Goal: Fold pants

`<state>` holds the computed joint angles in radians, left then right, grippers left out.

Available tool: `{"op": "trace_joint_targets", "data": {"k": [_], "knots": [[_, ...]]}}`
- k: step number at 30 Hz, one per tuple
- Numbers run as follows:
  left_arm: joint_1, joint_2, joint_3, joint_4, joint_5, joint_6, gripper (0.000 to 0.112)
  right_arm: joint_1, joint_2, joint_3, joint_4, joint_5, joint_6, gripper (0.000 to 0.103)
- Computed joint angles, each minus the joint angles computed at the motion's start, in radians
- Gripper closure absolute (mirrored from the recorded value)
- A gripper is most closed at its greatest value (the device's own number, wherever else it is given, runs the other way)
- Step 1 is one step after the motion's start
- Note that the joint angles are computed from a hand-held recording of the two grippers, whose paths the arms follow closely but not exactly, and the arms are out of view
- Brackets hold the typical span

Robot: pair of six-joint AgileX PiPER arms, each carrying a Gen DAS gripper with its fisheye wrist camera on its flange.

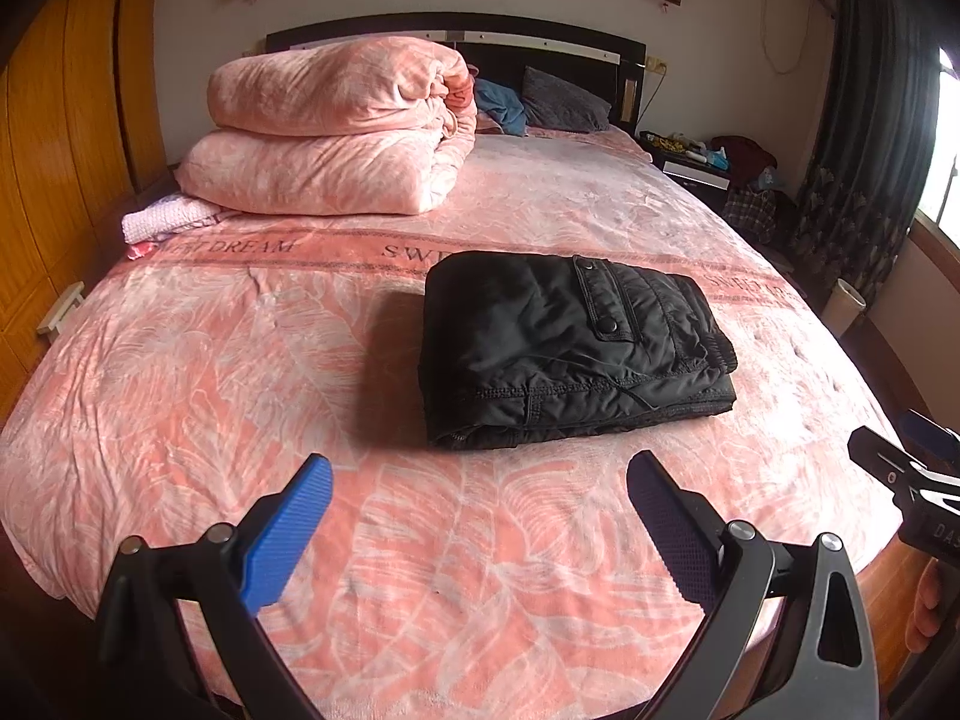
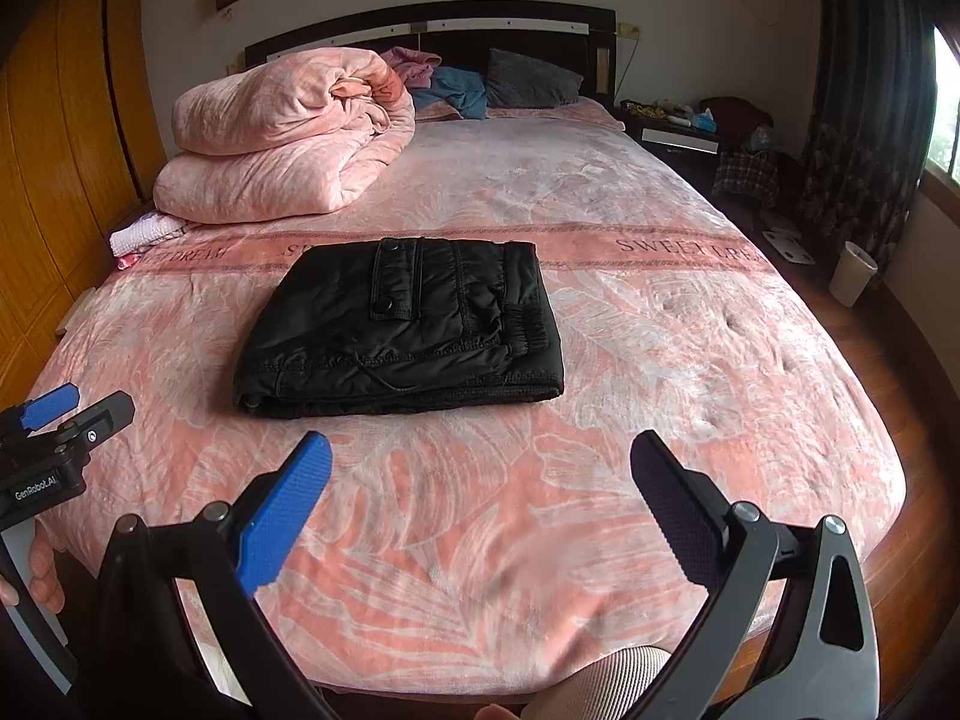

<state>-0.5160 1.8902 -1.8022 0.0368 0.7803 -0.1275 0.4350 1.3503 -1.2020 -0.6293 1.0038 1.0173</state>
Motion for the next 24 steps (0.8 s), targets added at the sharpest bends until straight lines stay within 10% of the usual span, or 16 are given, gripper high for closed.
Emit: {"op": "trace_joint_targets", "data": {"k": [24], "knots": [[-0.017, -0.024, 0.015, 0.043, -0.006, -0.022, 0.013, 0.020, 0.016, -0.019, -0.011, 0.015, -0.007, 0.003]]}}
